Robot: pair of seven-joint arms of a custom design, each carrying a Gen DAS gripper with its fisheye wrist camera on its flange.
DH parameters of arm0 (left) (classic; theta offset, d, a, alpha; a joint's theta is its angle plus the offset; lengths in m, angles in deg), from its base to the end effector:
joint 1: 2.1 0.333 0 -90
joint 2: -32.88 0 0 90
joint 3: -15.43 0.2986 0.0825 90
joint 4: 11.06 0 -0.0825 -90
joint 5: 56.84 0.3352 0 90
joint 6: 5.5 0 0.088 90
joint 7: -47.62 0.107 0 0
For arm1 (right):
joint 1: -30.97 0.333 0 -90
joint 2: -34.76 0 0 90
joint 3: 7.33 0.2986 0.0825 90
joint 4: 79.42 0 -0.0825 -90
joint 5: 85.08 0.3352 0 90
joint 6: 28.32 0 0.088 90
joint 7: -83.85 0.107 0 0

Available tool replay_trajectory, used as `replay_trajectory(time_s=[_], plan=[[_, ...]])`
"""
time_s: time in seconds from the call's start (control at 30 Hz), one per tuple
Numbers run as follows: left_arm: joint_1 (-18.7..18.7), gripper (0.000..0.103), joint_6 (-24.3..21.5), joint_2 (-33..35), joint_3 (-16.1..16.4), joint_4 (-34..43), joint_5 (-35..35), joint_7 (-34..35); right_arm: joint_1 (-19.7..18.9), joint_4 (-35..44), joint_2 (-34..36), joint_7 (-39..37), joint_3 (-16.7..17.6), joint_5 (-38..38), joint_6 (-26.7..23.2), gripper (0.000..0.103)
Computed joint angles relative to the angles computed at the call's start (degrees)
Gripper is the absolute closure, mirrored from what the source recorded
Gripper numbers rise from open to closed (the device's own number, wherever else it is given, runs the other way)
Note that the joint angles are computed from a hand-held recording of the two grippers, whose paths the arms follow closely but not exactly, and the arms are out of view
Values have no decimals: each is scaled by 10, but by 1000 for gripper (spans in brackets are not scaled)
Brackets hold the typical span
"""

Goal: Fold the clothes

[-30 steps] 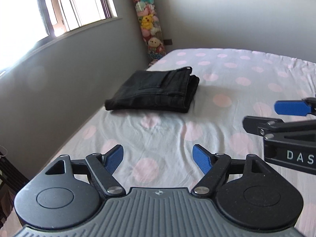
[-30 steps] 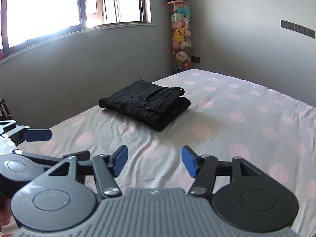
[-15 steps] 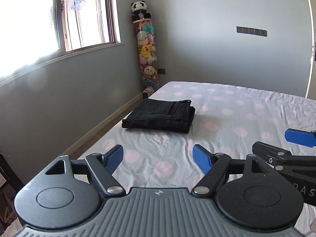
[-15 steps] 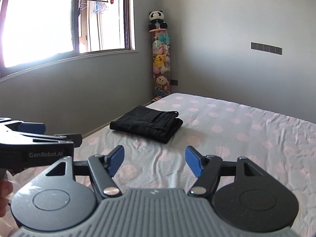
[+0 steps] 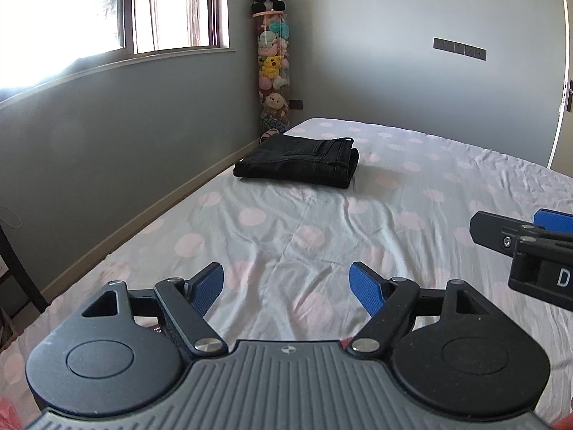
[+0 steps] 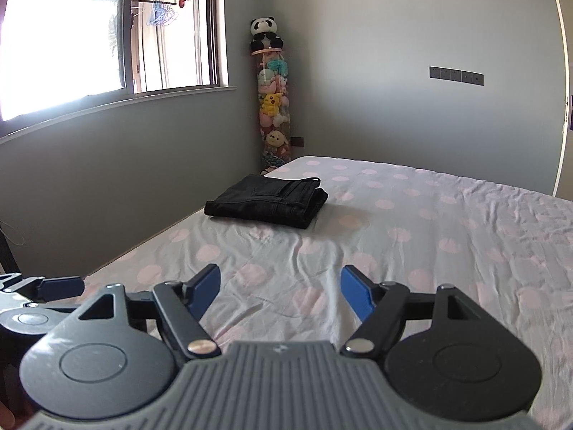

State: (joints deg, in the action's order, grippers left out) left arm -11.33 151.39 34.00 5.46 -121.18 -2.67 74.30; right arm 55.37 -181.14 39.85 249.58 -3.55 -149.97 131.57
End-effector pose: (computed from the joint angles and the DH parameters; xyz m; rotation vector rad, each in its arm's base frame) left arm 0.5213 -0.2141 0.5587 -1.6415 1.5846 -0.8403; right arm 0.4961 0.3110 0.5863 -1.5420 1.4320 -0.8496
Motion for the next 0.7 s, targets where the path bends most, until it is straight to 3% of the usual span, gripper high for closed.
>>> replay_trajectory(time_s=[0.27, 0.7], plan=[[1, 12, 19, -6, -3, -23, 17, -28, -1, -30, -17, 50, 9, -63, -19, 27], [-3, 12, 27, -8, -6, -39, 22, -35, -11, -50, -17, 94, 11, -101, -2, 27]])
